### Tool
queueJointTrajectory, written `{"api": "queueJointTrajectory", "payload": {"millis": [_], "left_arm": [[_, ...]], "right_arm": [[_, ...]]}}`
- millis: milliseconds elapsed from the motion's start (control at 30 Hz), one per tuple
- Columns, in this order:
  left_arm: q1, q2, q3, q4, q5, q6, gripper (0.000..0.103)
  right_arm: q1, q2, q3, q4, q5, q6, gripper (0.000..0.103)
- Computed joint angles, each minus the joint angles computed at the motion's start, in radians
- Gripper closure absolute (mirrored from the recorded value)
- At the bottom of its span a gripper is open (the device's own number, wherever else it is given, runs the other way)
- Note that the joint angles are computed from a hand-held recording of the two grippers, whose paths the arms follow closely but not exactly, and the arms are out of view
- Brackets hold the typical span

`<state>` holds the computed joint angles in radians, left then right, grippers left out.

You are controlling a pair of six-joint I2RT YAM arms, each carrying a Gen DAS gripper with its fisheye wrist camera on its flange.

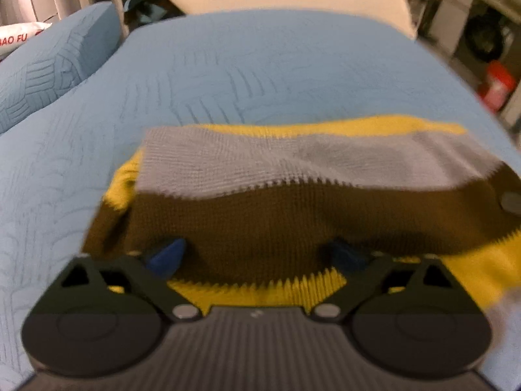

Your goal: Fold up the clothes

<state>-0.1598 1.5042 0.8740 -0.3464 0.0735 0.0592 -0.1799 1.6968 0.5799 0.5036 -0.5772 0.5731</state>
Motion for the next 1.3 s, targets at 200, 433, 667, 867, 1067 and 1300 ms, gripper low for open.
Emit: {"api": "queueJointTrajectory", "payload": {"millis": [200, 433, 667, 867, 1067, 1300], "left_arm": [[0.551, -0.271, -0.055, -0.209, 0.421, 0.18, 0.006], [0.974, -0.249, -0.006, -0.167, 0.593, 0.182, 0.0], [1.031, -0.209, 0.0, -0.264, 0.63, 0.304, 0.0], [0.992, -0.25, -0.202, -0.087, 0.687, 0.319, 0.0], [0.94, -0.149, -0.25, 0.059, 0.582, 0.279, 0.0], [0.944, 0.028, -0.144, -0.021, 0.585, 0.253, 0.0]], "right_arm": [[0.346, -0.229, 0.037, -0.018, 0.212, 0.03, 0.09], [0.872, 0.26, 0.595, -0.312, 0.476, -0.042, 0.08], [1.016, 0.195, 0.535, -0.322, 0.806, -0.074, 0.05], [0.943, 0.123, 0.478, -0.409, 1.066, -0.05, 0.017], [0.945, 0.468, 0.93, -0.756, 1.165, 0.104, 0.017], [0.951, 0.666, 1.214, -1.128, 1.249, 0.223, 0.039]]}}
